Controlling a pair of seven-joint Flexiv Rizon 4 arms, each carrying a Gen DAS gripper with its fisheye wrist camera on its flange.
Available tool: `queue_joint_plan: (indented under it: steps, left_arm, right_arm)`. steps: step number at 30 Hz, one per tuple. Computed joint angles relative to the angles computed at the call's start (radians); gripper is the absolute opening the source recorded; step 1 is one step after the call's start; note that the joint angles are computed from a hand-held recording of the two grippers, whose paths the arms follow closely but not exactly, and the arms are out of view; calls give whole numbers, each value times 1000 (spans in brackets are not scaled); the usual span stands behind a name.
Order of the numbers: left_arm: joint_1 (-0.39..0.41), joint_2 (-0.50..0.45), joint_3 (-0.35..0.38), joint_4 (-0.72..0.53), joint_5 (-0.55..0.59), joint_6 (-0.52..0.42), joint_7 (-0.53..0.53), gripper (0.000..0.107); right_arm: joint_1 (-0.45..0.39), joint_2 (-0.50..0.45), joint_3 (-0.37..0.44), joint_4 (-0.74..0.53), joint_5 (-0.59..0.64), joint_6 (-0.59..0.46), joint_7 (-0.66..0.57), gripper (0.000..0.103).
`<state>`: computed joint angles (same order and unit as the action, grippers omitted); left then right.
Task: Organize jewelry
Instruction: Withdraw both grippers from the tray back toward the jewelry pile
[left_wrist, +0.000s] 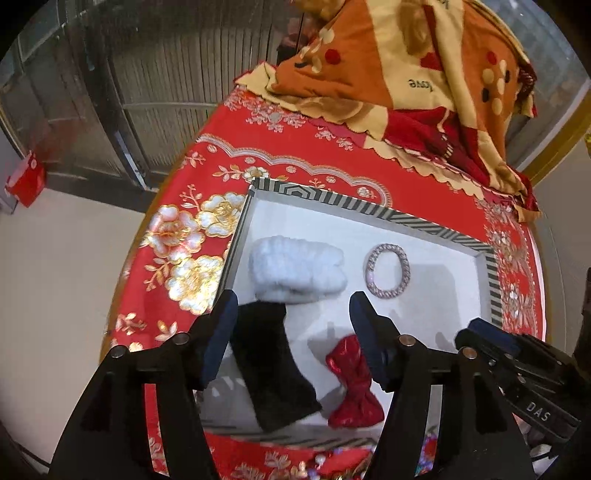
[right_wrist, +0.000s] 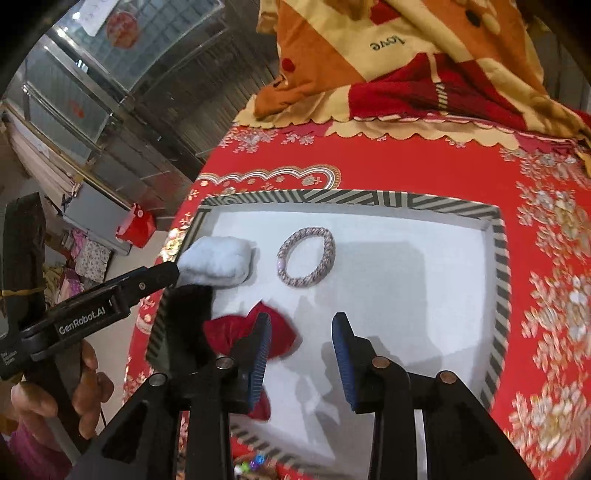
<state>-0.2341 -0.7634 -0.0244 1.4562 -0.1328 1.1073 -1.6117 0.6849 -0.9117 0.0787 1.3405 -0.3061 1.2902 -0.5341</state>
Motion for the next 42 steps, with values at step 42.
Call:
queue_joint_plan:
  steps: [42]
  left_arm:
    - [-31,411,-15,641,59,299,74,63]
  right_arm:
    - [343,433,-259,666,-676,-69,916,39]
